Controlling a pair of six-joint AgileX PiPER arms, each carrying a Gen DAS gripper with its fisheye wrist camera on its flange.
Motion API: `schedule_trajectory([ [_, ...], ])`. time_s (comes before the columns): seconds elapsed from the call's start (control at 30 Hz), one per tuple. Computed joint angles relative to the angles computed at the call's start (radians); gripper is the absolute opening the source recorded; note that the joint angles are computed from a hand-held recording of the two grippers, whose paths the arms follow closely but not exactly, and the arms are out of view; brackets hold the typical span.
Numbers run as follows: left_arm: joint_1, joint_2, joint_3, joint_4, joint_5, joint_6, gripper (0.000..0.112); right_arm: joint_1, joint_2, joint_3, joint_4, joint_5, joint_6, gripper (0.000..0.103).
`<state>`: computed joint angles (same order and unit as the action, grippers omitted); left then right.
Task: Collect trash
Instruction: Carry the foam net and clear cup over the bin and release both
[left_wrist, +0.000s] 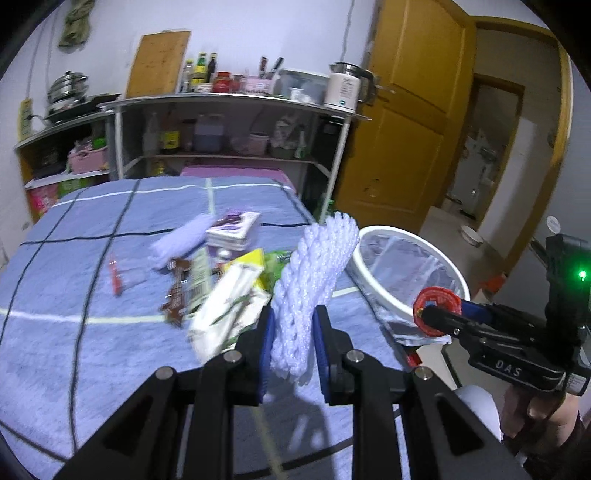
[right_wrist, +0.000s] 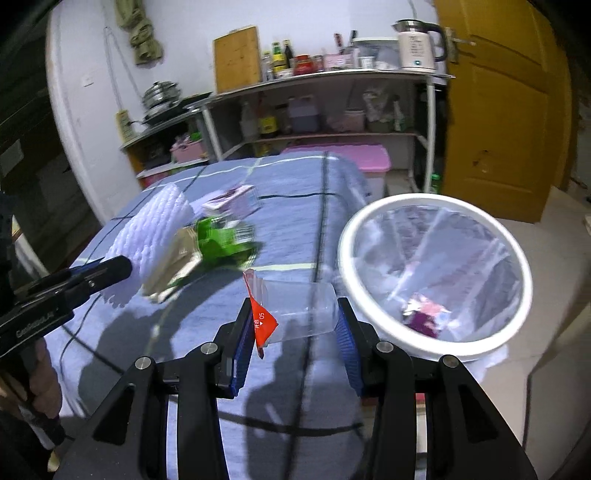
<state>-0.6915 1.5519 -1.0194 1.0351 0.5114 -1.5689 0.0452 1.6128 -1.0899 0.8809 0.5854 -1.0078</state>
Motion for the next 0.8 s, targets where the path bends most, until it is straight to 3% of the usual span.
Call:
schedule_trajectory([
  [0.17, 0.008, 0.105, -0.122, -0.067, -0.04, 0.098, 0.022, -0.062, 0.037, -0.036, -0.015, -0.011, 0.007, 0.043],
  [0.43, 0.036, 0.29, -0.364, -0.308, -0.085, 0.398, 0.022, -0.132, 0.125, -0.125, -0.076, -0.011, 0.054, 0.043],
  [0.8, 0.055, 0.503, -0.661, -0.644, -0.048, 0.774, 0.022, -0.181, 0.246, -0.244, -0.157, 0.008, 0.128, 0.043],
])
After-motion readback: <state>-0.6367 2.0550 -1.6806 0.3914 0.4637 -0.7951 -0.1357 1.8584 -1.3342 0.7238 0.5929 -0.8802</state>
